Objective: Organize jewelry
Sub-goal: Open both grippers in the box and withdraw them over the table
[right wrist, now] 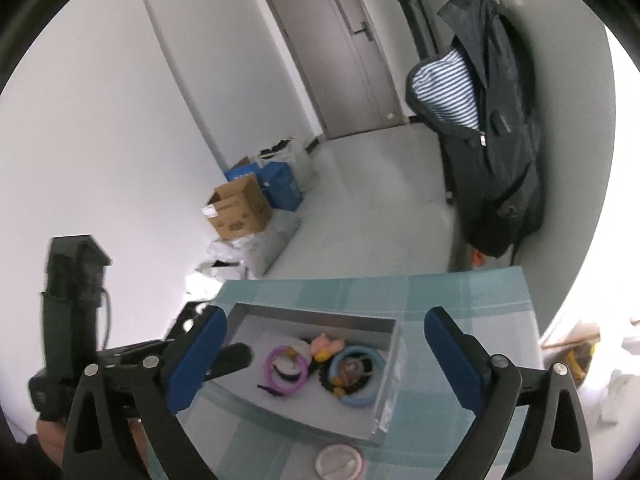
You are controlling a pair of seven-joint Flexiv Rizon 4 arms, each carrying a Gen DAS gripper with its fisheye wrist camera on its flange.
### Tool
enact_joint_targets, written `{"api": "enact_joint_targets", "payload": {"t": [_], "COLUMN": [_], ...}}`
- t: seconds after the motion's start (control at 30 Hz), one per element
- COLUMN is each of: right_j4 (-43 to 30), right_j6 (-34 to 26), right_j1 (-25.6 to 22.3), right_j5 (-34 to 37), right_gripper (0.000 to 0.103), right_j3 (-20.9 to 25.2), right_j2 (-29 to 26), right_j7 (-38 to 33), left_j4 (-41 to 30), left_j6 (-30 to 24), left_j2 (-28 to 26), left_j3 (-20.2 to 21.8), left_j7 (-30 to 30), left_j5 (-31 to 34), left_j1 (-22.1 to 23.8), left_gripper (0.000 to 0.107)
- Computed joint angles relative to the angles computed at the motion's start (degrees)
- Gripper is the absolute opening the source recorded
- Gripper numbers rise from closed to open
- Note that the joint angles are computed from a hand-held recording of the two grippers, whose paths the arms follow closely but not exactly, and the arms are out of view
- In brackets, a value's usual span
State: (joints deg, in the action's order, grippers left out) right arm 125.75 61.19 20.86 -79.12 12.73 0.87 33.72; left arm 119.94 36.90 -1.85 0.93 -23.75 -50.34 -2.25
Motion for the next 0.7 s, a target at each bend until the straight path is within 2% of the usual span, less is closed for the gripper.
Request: {"api": "enact_joint_targets", "payload": {"t": [0.07,0.17,0.33,0.43,0.53,0.63,0.7], "right_j4": [0.0,0.6,0.5,0.5,1.5,0.7,1.2], "right_j6": [0.0,0.1,-5.7,-10.4,-12.4,-21.1,-22.9], "right_j1": [0.2,-0.1,1.6,3.2,4.1,6.7,7.6], "right_j5": [2.1,0.5,2.5,6.8,7.6,11.7,12.1], "right_gripper": [0.1,0.101,0.103,0.103,0.103,0.103,0.103], "right_j3": [0.2,0.3,1.9,3.1,3.6,5.5,5.7], "right_j2": [0.0,0.8,1.2,1.0,1.7,1.4,1.7], "right_j7": [-1.8,0.3,-3.4,-7.9,-8.1,-12.7,-13.9], "left_j4": [1.1,2.5,4.7,5.9,7.6,8.7,9.4], "left_j6": [1.0,1.8,0.8,-0.2,-0.6,-0.9,-0.6], "left_j2": [1.0,2.4,4.3,5.2,6.4,6.9,7.1], "left_j3": [0.1,0.5,1.5,1.8,2.0,2.0,1.8], "left_j7": [1.0,2.8,4.0,4.3,5.1,5.2,4.8], "left_j5": [-0.6,-1.4,-0.3,1.6,3.8,5.8,6.4], "left_j1": [-0.3,-0.6,-0.7,-0.8,-1.2,-1.7,-2.1], "left_gripper": [0.063,0.063,0.063,0.063,0.063,0.063,0.063]}}
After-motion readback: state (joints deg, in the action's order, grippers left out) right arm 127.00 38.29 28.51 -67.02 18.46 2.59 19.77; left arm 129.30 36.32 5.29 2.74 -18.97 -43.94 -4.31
